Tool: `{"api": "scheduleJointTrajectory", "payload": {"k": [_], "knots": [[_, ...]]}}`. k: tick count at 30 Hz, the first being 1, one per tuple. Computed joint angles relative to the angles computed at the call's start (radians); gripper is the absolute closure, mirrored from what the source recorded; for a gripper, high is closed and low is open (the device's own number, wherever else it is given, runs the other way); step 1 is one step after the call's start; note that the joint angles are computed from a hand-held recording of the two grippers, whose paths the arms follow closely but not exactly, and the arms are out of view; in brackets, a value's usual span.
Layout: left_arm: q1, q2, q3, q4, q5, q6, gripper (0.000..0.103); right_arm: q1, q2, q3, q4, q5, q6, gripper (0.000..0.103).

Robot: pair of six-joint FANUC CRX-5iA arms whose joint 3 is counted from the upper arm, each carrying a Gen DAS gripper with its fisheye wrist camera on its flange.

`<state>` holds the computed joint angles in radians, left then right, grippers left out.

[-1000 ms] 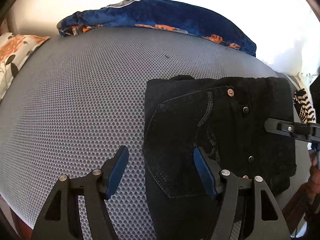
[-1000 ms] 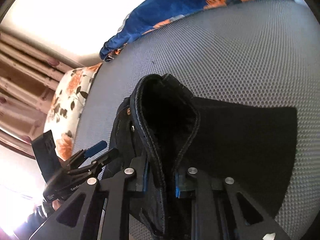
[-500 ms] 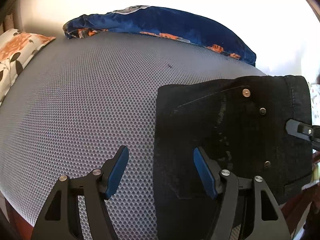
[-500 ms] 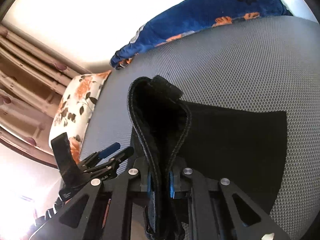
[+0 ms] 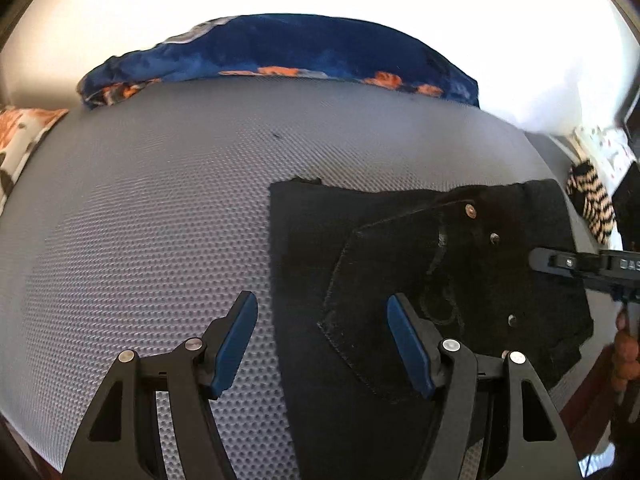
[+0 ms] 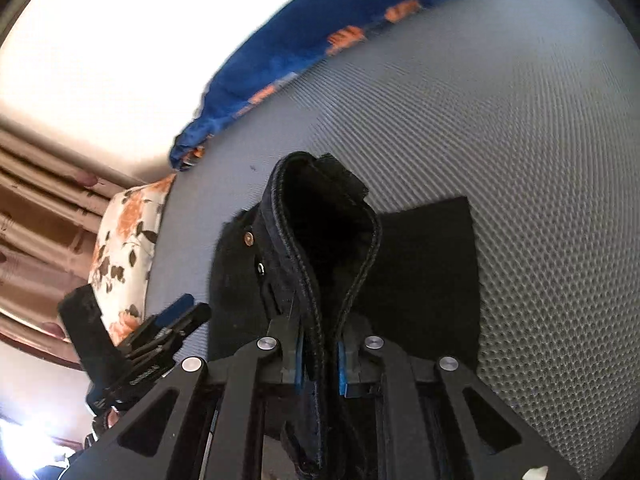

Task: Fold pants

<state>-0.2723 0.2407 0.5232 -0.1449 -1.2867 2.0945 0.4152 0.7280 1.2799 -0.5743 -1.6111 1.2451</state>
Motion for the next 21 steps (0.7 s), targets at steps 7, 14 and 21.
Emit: {"api": "scheduleJointTrajectory", "payload": {"k": [7, 14, 21], "knots": [[-0.008, 0.020, 0.001, 0.024, -0.019, -0.041, 0.035, -0.034, -0.001, -0.048, -0.022, 0.034, 0.003, 0.093], [-0.010, 0.022, -0.026, 0.047, -0.009, -0.057, 0.034, -0.031, -0.003, -0.065, 0.019, 0.024, 0.023, 0.086], [-0.009, -0.005, -0.062, 0.066, 0.007, -0.085, 0.032, -0.036, -0.061, -0.120, 0.056, 0.027, 0.005, 0.069]]}}
